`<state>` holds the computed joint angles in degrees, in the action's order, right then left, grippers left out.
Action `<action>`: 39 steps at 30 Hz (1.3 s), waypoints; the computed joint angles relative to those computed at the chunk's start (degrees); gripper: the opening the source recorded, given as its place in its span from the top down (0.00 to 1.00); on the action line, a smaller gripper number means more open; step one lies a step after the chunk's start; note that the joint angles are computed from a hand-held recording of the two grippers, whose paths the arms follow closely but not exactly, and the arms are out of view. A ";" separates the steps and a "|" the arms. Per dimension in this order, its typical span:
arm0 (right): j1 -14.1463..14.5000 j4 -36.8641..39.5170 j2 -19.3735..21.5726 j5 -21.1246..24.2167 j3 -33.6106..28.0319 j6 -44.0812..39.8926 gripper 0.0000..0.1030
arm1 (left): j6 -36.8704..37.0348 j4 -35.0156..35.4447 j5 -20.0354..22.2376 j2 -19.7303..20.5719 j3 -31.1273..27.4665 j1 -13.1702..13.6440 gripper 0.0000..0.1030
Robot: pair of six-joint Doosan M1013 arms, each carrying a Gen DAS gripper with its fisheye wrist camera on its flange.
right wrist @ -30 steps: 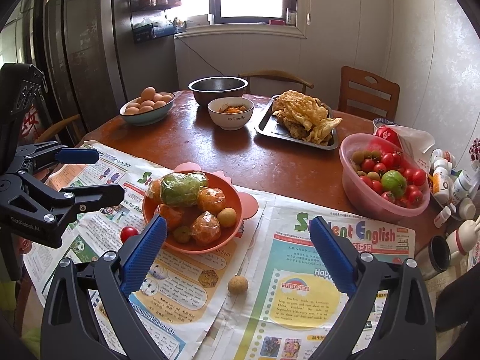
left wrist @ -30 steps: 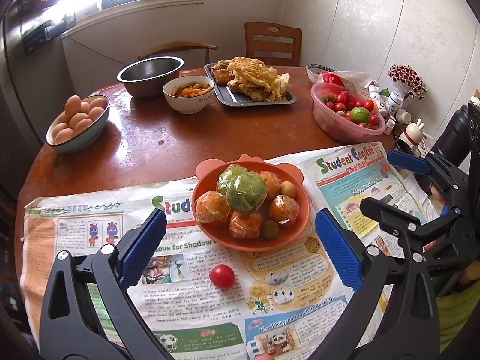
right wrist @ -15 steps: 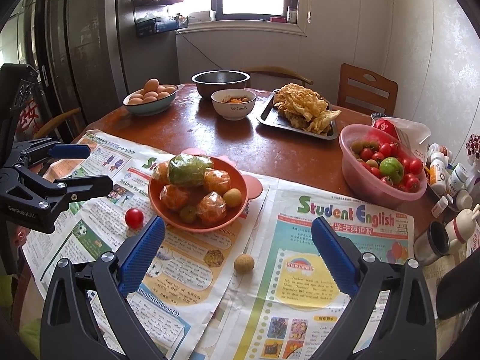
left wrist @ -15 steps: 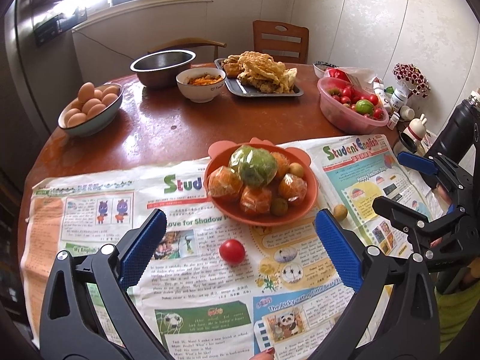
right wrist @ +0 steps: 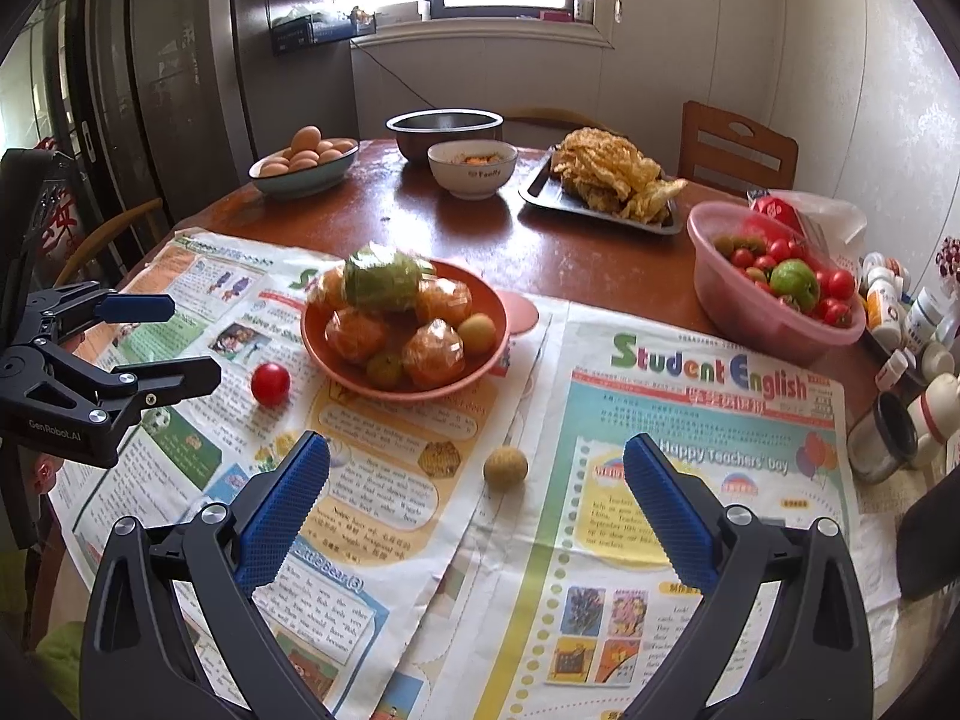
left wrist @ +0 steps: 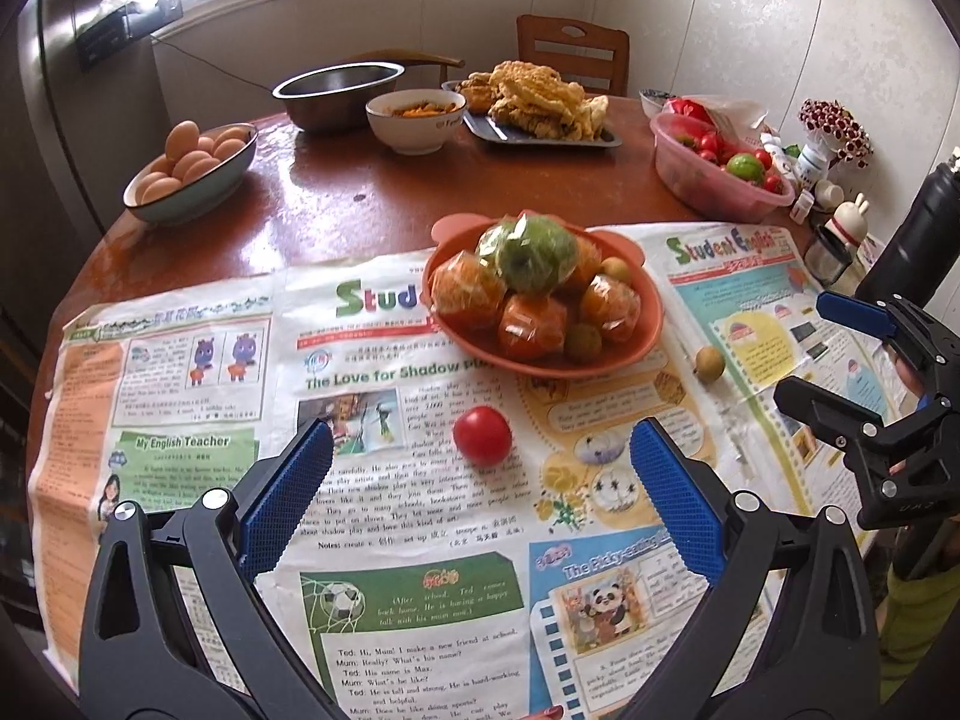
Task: Organize fruits
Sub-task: 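Withdraw both open tools from the plate over the newspaper, then close the left tool on the red tomato while the right tool closes on the brown fruit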
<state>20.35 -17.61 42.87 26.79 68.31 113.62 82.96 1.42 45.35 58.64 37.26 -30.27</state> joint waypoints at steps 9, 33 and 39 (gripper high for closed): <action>-0.16 -0.06 1.35 2.07 0.54 1.65 0.04 | -0.87 0.43 1.64 1.25 0.55 -0.02 0.09; -1.38 5.64 5.57 5.99 -4.97 -4.48 0.62 | -2.31 -0.48 5.64 6.03 -7.12 0.30 0.28; -1.34 6.71 5.91 5.85 -5.46 -6.43 0.77 | -0.37 -2.34 5.92 6.47 -8.13 0.34 0.45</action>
<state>19.00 -10.90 48.78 32.64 62.86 107.19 82.59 -0.91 51.27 65.11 29.13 -29.93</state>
